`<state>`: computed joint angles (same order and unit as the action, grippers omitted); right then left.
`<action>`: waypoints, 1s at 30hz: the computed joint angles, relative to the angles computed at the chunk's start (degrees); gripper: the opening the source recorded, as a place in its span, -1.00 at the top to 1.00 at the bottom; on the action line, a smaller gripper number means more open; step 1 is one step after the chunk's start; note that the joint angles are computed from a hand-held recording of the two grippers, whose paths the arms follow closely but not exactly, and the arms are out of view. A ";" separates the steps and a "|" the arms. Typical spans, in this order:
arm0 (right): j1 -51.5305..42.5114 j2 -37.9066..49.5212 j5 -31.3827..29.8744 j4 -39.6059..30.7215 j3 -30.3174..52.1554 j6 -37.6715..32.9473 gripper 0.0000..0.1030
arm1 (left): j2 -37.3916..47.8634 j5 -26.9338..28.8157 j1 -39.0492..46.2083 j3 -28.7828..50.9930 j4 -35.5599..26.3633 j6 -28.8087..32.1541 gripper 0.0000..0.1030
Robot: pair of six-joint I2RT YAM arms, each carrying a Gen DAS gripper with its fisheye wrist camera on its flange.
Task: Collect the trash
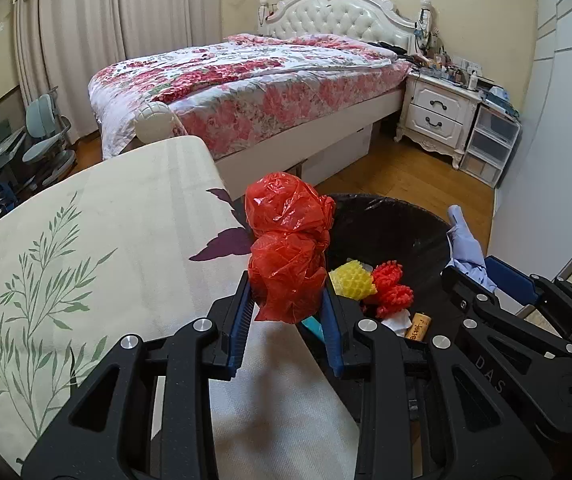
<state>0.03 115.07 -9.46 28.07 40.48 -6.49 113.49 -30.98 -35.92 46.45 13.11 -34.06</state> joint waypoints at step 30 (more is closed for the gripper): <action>-1.19 -4.73 2.53 6.08 -8.02 -0.93 -0.46 | -6.06 -5.10 -3.29 -6.32 -4.48 -7.12 -0.64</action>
<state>-1.16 110.34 -6.93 34.15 32.46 -7.42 107.42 -36.08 -39.21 40.13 8.63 -41.19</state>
